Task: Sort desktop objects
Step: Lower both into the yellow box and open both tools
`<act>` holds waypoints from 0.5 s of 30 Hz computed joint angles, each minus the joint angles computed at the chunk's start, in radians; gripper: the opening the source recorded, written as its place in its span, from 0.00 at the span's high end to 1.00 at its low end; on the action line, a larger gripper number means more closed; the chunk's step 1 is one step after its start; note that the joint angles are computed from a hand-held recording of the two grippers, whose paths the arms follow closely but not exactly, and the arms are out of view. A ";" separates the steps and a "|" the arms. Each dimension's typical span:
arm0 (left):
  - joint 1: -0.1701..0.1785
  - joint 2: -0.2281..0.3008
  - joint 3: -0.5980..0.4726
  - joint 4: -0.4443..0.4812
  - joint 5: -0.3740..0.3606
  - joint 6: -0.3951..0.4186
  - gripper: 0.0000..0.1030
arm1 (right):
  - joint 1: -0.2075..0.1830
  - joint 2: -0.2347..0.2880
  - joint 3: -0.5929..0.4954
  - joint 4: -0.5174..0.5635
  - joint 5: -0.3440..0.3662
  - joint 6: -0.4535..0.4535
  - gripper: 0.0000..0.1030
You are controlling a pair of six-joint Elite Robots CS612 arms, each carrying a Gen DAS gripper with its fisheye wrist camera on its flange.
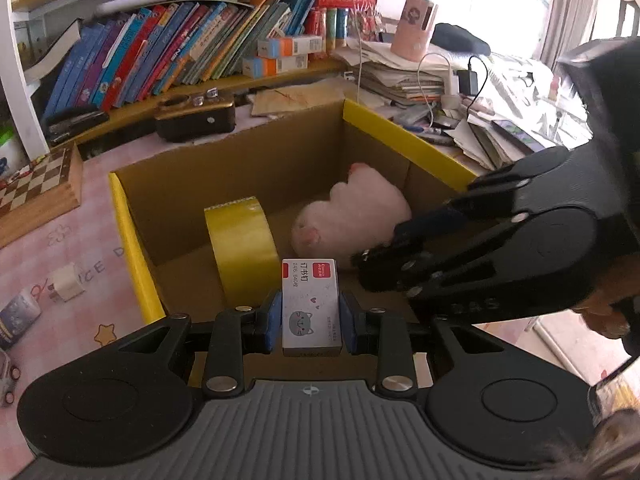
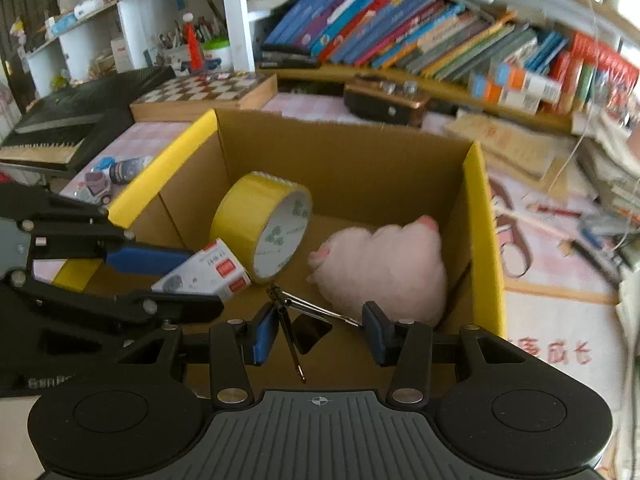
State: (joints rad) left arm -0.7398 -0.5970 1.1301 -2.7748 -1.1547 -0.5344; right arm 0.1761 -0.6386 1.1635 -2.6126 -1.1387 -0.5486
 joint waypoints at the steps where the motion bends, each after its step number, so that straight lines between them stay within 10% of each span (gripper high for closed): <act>1: 0.002 0.000 -0.001 0.000 -0.011 -0.005 0.73 | 0.001 0.004 -0.011 0.020 -0.003 -0.003 0.55; 15: 0.015 0.010 -0.021 0.015 -0.072 -0.002 0.72 | 0.011 0.034 -0.072 0.138 -0.047 0.016 0.55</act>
